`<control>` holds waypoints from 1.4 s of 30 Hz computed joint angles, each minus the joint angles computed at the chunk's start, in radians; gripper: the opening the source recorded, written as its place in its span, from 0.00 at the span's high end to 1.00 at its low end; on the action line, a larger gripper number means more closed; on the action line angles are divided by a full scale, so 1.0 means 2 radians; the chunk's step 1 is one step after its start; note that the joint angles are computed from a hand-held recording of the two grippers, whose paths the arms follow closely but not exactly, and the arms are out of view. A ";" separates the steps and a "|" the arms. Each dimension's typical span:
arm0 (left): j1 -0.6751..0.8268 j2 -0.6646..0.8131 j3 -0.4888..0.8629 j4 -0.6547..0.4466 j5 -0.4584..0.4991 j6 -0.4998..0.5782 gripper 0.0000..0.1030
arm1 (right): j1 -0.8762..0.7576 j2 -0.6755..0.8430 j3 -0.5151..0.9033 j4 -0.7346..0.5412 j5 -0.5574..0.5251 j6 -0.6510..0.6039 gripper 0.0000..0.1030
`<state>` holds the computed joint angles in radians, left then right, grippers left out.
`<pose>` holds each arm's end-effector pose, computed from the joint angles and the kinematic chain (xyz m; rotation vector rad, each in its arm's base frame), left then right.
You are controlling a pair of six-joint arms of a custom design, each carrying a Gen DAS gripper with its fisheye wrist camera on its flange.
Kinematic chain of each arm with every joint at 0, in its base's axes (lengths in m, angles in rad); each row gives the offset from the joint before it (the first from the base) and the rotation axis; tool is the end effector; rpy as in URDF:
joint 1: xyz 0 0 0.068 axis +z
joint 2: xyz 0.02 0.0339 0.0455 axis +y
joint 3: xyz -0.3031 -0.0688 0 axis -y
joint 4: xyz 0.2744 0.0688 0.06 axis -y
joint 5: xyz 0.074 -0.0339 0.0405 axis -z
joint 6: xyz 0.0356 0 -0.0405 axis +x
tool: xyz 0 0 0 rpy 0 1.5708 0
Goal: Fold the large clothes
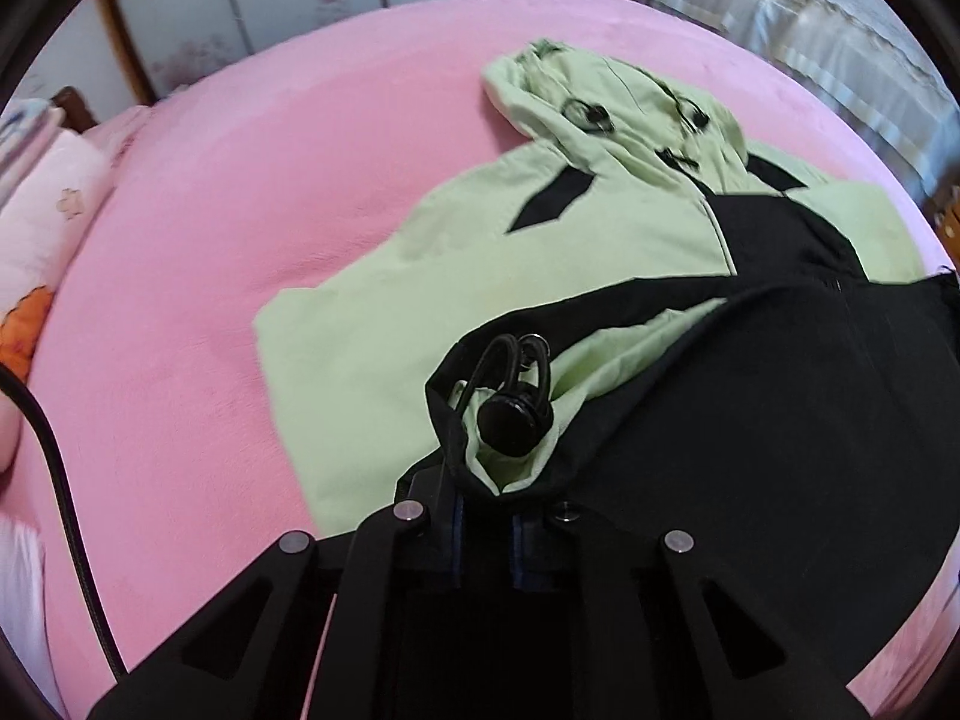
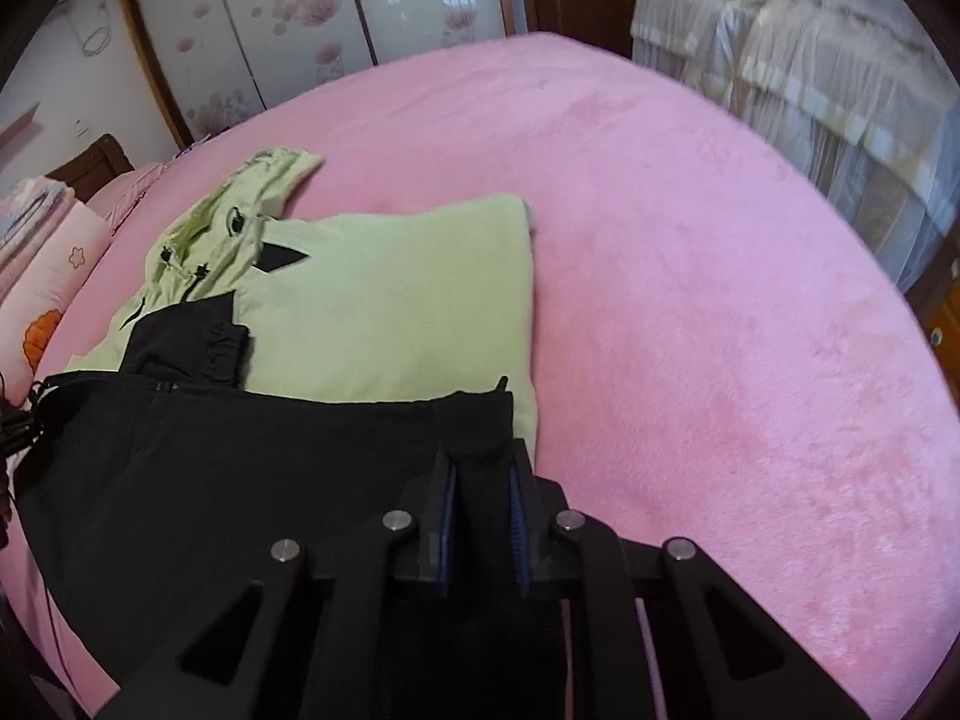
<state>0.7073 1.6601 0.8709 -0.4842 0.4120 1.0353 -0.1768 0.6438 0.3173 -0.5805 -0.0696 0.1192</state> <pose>0.2481 0.1933 0.1609 0.5122 2.5894 -0.0525 0.1227 -0.0194 0.1780 0.3357 2.4529 0.0616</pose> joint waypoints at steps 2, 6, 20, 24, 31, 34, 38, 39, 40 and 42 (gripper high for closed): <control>0.011 -0.018 0.000 -0.010 0.005 -0.012 0.92 | 0.032 -0.038 0.016 -0.026 0.022 0.019 0.87; 0.026 -0.040 0.027 -0.049 0.019 -0.049 0.92 | 0.106 -0.048 0.067 -0.032 0.086 0.047 0.87; -0.079 0.092 0.136 0.051 -0.107 -0.276 0.92 | 0.131 0.385 0.218 0.240 0.163 0.031 0.87; -0.106 0.164 0.165 0.090 -0.173 -0.314 0.92 | 0.123 0.481 0.245 0.253 0.171 0.047 0.85; -0.097 0.196 0.191 0.091 -0.152 -0.336 0.77 | 0.082 0.507 0.232 0.251 0.164 0.073 0.58; -0.079 0.179 0.190 0.074 -0.124 -0.344 0.77 | 0.075 0.452 0.201 0.249 0.167 0.076 0.58; -0.062 0.129 0.174 0.032 -0.084 -0.317 0.77 | 0.099 0.350 0.168 0.209 0.158 0.084 0.58; -0.058 0.106 0.162 0.016 -0.077 -0.301 0.77 | 0.117 0.320 0.161 0.192 0.158 0.089 0.58; -0.046 0.081 0.144 0.004 -0.066 -0.281 0.77 | 0.137 0.295 0.156 0.176 0.157 0.095 0.58; -0.032 0.033 0.117 -0.030 -0.053 -0.247 0.76 | 0.193 0.251 0.149 0.142 0.165 0.119 0.58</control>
<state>0.6443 1.7262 1.1054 -0.5449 0.3059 0.5417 0.2092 1.1464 0.6149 -0.2974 0.2597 0.3577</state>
